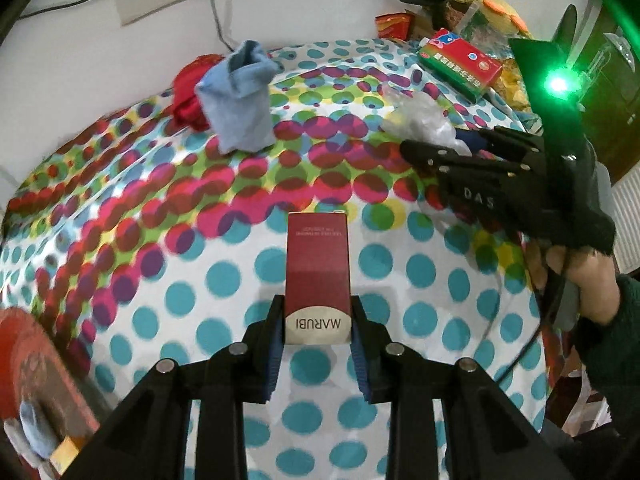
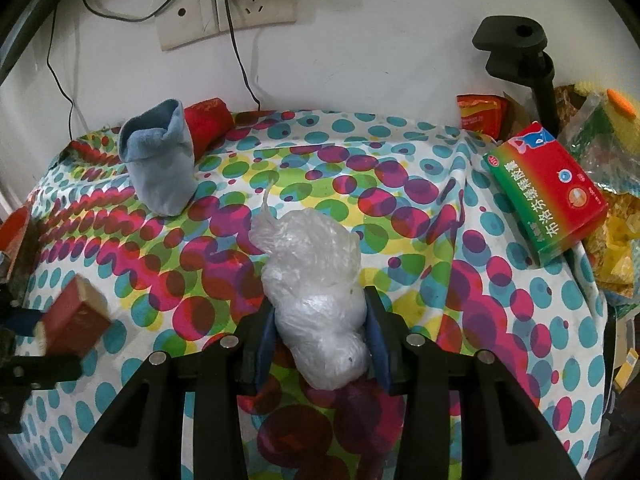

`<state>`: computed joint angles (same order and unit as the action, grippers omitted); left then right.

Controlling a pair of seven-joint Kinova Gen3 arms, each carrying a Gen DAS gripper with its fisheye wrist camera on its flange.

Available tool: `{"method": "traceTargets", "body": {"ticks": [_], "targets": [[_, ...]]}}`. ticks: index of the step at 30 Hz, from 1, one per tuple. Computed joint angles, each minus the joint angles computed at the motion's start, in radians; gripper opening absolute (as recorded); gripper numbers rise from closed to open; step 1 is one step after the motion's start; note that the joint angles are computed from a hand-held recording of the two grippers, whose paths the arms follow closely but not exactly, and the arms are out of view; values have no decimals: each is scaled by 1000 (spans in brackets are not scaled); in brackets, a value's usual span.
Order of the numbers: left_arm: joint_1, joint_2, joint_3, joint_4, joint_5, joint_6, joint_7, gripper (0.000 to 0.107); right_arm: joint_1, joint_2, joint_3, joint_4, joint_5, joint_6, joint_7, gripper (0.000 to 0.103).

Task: Organize objects
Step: 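Grasp the dark red MARUBI box with the left gripper while the right gripper holds the bag, then carry the MARUBI box to the red tray and release it with the left gripper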

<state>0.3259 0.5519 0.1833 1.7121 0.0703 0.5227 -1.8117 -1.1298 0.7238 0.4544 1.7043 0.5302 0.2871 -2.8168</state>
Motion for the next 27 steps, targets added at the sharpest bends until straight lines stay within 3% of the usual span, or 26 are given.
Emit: {"method": "traceTargets", "body": {"ticks": [11, 27], "targets": [[-83, -123, 3, 152, 41, -47, -18, 30, 7, 6, -23, -30, 18, 56, -18, 40], [-167, -259, -39, 285, 60, -78, -26, 30, 39, -2, -78, -36, 104, 84, -89, 40]]}}
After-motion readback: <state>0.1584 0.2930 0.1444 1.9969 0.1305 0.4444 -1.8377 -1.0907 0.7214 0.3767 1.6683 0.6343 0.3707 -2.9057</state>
